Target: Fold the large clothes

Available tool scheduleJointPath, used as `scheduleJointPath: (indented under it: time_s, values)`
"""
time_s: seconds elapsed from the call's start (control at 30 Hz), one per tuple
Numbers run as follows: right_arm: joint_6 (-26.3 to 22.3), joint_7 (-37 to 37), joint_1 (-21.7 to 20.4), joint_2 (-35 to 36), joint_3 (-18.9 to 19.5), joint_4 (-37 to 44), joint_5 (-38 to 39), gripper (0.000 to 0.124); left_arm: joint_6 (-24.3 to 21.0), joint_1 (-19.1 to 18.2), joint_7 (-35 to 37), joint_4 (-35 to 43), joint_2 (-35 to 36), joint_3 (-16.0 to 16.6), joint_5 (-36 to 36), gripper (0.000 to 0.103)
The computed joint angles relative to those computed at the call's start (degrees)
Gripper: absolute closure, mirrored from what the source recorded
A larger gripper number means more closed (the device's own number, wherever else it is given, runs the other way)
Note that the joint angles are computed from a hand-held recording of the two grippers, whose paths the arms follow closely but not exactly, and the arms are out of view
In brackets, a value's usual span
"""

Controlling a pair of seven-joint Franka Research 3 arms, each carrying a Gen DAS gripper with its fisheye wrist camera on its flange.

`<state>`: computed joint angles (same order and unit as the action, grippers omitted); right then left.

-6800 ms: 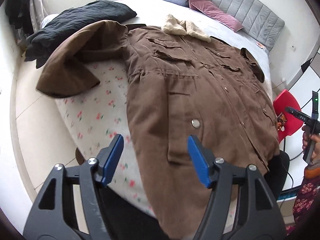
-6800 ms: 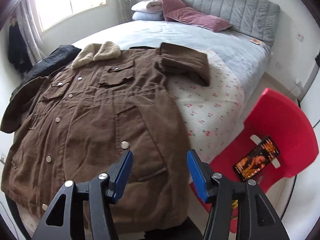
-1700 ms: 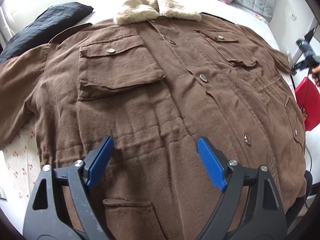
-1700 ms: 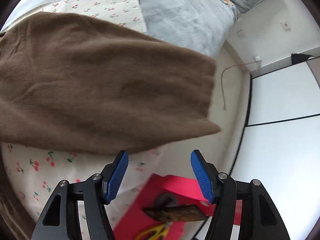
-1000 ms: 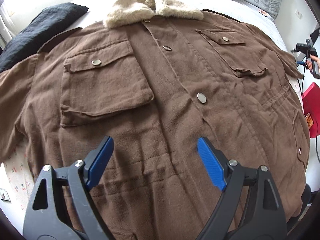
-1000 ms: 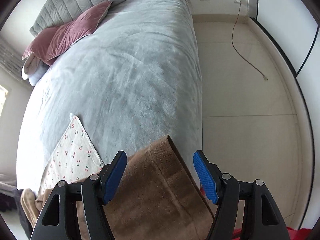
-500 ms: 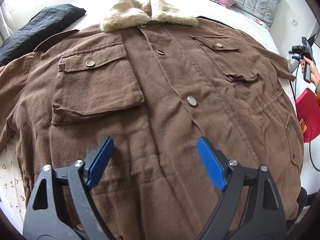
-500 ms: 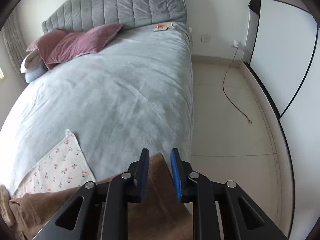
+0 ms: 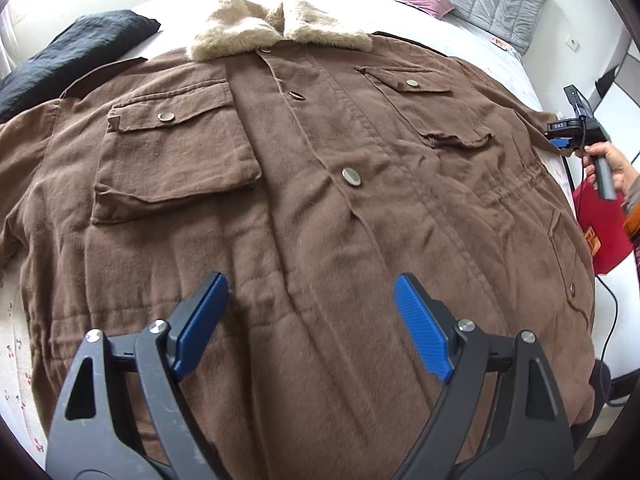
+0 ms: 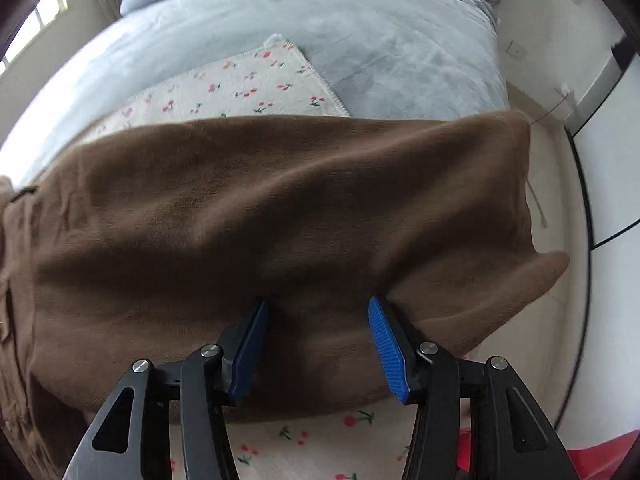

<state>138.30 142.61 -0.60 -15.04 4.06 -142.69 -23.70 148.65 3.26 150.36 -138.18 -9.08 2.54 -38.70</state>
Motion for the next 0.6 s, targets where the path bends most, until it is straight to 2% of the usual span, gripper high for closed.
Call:
scheduleJointPath:
  time_s: [0.03,0.1,0.13,0.23,0.33,0.43,0.53,0.6]
  values:
    - [-6.14,-1.07,0.52,-0.24,0.44,1.45,1.18,0.072,0.14,0.10,0.32,-0.24,-0.26,0.00,0.50,0.017]
    - [-12.01,-4.96,1.76,-1.05,-0.20,3.04,4.13,0.071,-0.05,0.29,-0.76,0.20,-0.16,-0.30,2.49,0.017]
    - [-13.44,-5.94,1.98,-2.16,-0.48,3.35,5.03,0.071,-0.70,0.46,-2.62,1.20,0.16,-0.78,4.80,0.017]
    - [-9.66,-7.99,1.24,-8.09,-1.19,1.07,5.38,0.068,-3.77,-0.74,-3.09,5.99,1.21,-1.88,7.07,0.017]
    - [-6.10,-9.36,-1.09,-12.49,-1.97,-0.93,6.94,0.065,-4.29,-2.91,-2.99,12.24,4.39,-4.44,8.67,0.017]
    - [-2.99,-10.71,-4.83,-14.37,-2.71,-1.94,7.61,0.063,-3.66,-5.70,-5.06,22.34,12.00,-8.67,10.68,0.017]
    - [-0.20,-11.58,-8.34,-12.02,-3.13,-0.51,7.94,0.061,-0.63,-7.91,-8.69,31.68,20.55,-13.13,13.59,0.017]
    - [2.09,-11.20,-10.64,-9.94,-3.77,0.32,7.83,0.061,1.12,-10.68,-13.95,40.16,28.29,-15.00,18.50,0.017]
